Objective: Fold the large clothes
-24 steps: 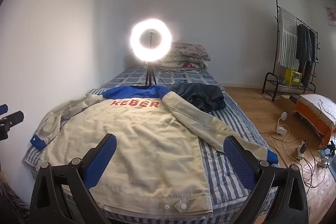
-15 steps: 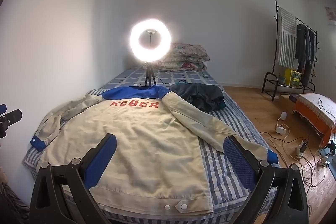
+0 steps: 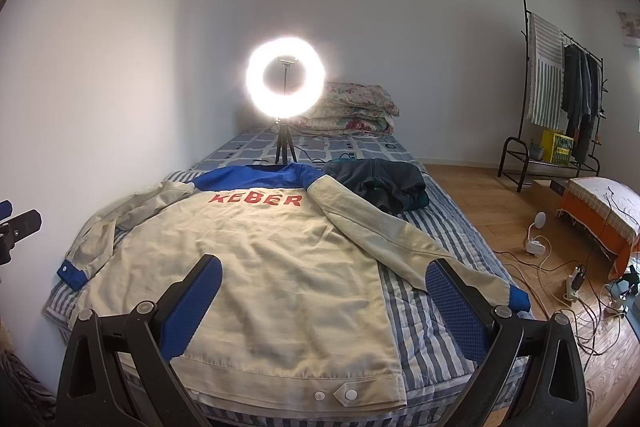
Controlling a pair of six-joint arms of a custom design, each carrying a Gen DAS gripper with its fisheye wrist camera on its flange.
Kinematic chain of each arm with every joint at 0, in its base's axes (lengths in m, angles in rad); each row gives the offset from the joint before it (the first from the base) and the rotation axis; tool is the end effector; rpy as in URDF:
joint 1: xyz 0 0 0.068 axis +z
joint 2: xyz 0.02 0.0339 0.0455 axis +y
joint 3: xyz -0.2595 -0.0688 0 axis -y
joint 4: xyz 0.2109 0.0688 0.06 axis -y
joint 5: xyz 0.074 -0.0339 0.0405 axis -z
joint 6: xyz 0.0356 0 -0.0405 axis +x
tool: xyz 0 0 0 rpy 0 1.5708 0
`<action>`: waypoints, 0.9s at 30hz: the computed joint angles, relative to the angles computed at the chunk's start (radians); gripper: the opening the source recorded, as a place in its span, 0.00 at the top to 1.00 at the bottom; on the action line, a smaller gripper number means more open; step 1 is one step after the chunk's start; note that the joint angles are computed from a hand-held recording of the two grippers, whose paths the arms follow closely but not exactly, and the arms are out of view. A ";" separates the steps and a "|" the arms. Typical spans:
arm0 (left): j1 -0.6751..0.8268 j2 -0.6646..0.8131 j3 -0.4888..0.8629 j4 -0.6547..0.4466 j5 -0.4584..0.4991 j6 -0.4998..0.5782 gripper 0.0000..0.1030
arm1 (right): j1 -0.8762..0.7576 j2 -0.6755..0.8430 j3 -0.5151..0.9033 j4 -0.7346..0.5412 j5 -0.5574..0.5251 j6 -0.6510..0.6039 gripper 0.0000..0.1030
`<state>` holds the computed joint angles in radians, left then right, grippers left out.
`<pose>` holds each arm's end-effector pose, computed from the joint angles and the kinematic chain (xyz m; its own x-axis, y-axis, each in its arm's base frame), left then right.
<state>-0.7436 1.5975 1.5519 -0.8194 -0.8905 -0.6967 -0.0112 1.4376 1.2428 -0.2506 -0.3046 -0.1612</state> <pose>0.2417 -0.1847 0.3499 -0.4647 -0.1210 -0.8771 -0.3175 0.9475 0.0376 0.3016 0.0073 0.3422 -0.3835 -0.1488 -0.9115 -0.3257 0.9453 -0.0173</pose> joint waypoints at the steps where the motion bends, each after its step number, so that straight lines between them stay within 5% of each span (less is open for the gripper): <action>1: -0.002 0.002 -0.001 0.001 -0.001 -0.004 0.00 | -0.002 0.002 0.001 -0.001 -0.003 0.000 0.00; 27: -0.008 0.015 0.019 -0.006 -0.003 -0.011 0.00 | 0.001 0.002 0.003 -0.003 -0.001 0.002 0.00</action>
